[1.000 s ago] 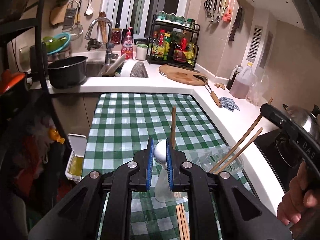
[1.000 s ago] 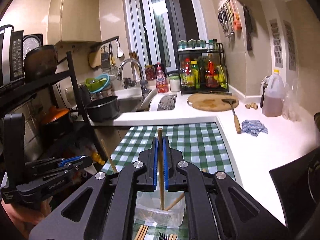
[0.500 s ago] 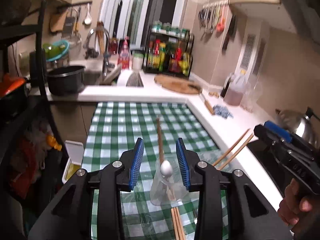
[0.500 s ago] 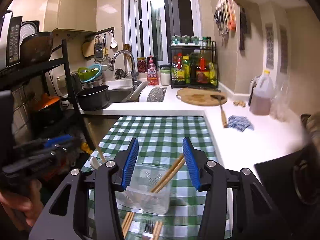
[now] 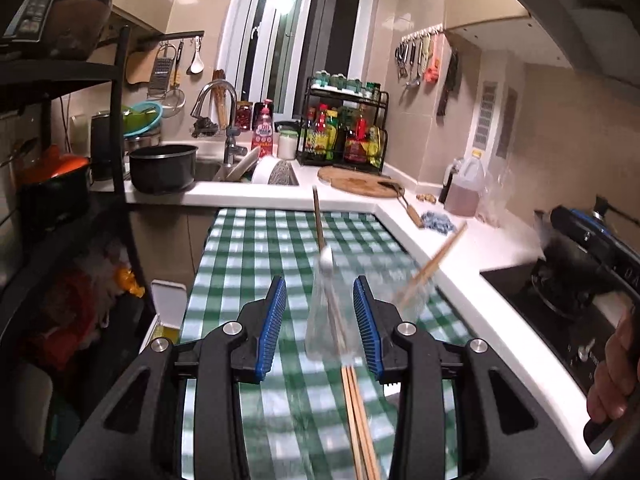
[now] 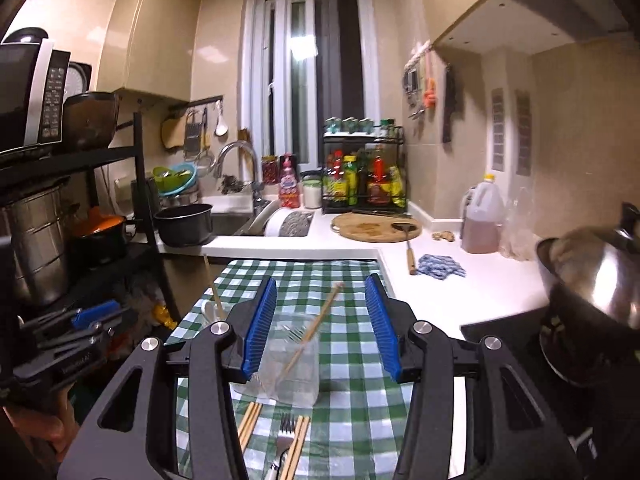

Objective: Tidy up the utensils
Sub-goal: 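Return to the cloth and grasp a chopstick with each tool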

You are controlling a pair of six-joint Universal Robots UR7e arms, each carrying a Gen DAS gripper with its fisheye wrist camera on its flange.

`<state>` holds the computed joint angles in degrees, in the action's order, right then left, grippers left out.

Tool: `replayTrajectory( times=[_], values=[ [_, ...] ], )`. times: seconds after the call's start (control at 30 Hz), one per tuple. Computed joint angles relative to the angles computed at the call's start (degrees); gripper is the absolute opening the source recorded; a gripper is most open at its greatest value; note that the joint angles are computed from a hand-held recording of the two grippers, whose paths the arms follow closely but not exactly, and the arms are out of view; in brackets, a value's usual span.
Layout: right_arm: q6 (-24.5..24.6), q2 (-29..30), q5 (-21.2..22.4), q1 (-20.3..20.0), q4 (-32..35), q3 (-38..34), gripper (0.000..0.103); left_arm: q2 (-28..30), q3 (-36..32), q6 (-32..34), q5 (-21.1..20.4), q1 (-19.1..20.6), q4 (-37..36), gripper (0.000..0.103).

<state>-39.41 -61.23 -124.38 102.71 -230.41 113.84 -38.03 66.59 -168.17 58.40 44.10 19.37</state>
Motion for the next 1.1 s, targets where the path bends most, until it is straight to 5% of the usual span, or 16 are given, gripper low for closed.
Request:
replayTrajectory(
  times=[0.17, 0.27, 0.43, 0.57, 0.73, 1.1],
  values=[
    [0.5, 0.2, 0.1, -1.4, -5.9, 6.1, 0.045, -3.0, 8.4, -1.2, -1.0, -0.4, -2.9, 0.035],
    [3.6, -0.2, -0.6, -2.6, -5.0, 9.4, 0.034, -3.8, 11.7, -2.7, -1.6, -0.4, -3.6, 0.032],
    [10.7, 1.0, -0.4, -5.2, -6.7, 15.5, 0.032, -4.0, 15.7, -6.1, -2.7, -0.5, -2.7, 0.028],
    [15.0, 4.0, -2.7, -6.7, -4.6, 17.8, 0.031, -3.9, 19.3, -8.3, -2.3, -1.0, -1.8, 0.028],
    [20.5, 5.8, -0.6, -9.3, 0.1, 19.8, 0.017, -2.1, 20.7, -9.1, -1.6, -1.3, 0.0, 0.022],
    [25.9, 7.1, 1.0, -11.6, 7.9, 18.6, 0.017, -0.5, 19.9, -10.5, -2.2, -1.1, 0.9, 0.021]
  ],
)
